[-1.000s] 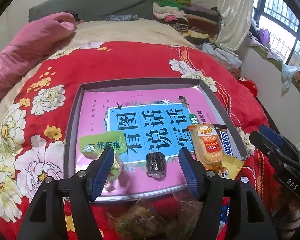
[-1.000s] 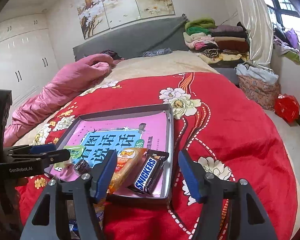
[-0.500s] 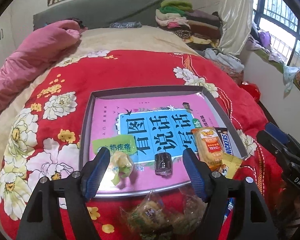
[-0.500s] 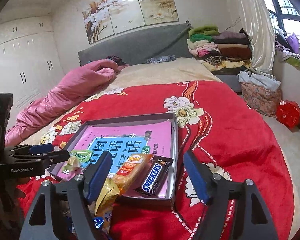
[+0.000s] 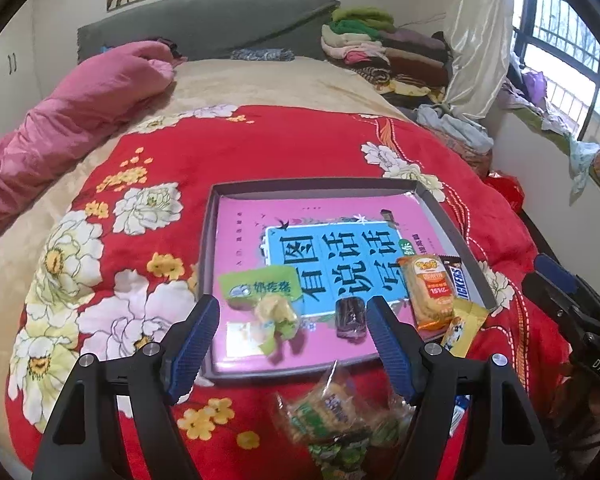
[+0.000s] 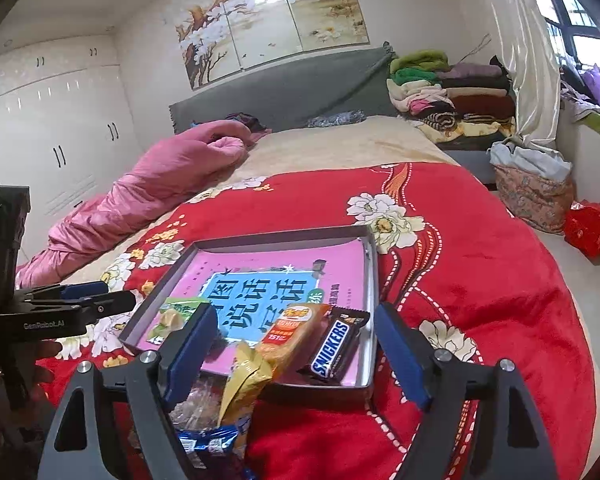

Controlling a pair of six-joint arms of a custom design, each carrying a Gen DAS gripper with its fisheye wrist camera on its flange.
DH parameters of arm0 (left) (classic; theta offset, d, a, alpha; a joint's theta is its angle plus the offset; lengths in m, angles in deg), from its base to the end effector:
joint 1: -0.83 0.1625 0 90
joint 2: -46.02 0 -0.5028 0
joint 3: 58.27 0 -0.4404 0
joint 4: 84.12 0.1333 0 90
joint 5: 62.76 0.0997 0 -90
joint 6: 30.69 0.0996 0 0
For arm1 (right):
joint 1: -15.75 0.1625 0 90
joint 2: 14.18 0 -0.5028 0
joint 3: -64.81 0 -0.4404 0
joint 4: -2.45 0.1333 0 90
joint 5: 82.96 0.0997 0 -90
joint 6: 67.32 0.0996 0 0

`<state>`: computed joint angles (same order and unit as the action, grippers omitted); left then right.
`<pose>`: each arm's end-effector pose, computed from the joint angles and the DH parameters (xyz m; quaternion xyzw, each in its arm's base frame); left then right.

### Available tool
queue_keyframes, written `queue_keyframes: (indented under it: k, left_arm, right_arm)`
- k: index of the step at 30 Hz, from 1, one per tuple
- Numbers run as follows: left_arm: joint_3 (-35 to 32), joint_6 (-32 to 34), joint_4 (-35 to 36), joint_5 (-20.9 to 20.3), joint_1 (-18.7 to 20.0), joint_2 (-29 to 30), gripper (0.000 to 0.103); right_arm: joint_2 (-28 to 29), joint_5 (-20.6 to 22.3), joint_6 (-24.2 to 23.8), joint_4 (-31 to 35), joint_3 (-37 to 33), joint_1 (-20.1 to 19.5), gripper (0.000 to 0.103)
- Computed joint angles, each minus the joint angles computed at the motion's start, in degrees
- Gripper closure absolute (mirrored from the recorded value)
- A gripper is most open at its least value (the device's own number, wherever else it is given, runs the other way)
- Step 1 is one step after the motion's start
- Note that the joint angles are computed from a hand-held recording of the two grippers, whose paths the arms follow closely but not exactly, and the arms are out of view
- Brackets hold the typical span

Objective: Organize snacks
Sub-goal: 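Withdraw both open tools from the tray toward the remaining snacks, then grasp the blue biscuit pack with the right tool while the left tool grasps the green pea bag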

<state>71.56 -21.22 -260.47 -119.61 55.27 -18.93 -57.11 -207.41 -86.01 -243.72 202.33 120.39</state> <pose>-0.1515 -0.5348 0.1781 0.3115 0.8902 -0.2372 0.2327 0.1888 -0.4184 0.1146 0.0901 -0.8295 0.4796 0.2715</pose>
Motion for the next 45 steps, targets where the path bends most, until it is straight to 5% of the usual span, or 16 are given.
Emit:
queue_keyframes:
  k: [22, 45]
  left_arm:
    - [5.5, -0.8, 0.0, 2.4, -1.9, -3.9, 0.026]
    - [8.5, -4.2, 9.1, 0.1, -1.0, -6.4, 0.026]
  right_arm:
    - [1.5, -2.0, 2.5, 1.9, 0.4, 3.0, 0.015]
    - [3.6, -5.1, 5.8, 7.1, 1.1, 6.0, 0.015]
